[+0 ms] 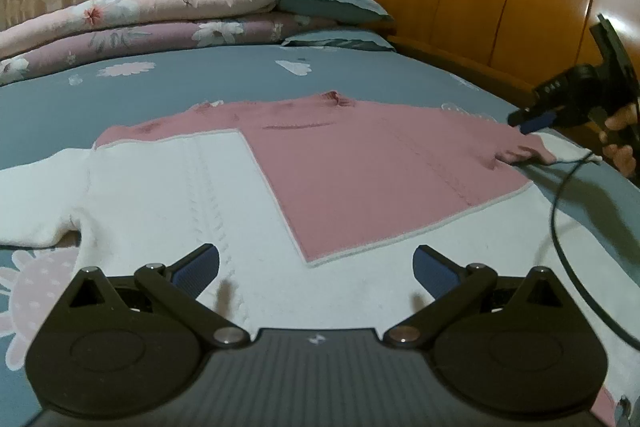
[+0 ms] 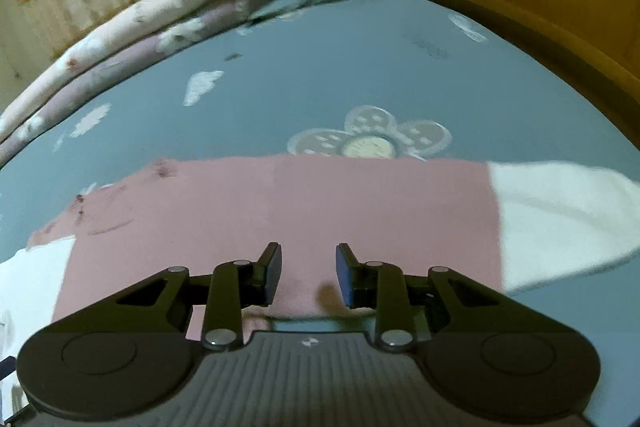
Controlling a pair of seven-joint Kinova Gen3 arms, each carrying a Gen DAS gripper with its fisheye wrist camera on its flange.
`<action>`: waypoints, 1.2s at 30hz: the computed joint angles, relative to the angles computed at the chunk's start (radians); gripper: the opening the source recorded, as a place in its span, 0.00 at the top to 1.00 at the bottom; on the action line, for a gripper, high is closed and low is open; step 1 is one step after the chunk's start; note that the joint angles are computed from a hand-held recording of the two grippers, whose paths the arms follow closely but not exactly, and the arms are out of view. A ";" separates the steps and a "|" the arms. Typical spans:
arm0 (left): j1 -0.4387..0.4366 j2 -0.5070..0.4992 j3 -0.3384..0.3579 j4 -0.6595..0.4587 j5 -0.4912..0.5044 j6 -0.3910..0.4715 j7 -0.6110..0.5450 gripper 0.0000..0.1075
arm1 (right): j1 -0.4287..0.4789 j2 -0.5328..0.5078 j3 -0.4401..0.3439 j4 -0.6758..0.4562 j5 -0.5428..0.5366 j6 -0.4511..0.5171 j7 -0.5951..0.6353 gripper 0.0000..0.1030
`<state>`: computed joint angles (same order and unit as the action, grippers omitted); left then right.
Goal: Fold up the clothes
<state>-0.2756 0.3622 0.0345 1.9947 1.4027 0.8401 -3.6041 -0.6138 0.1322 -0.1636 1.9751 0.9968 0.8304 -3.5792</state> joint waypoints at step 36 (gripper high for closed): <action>-0.034 0.055 -0.015 -0.032 0.077 0.067 0.024 0.05 | 0.290 -0.057 0.084 0.212 -0.055 0.106 0.015 0.26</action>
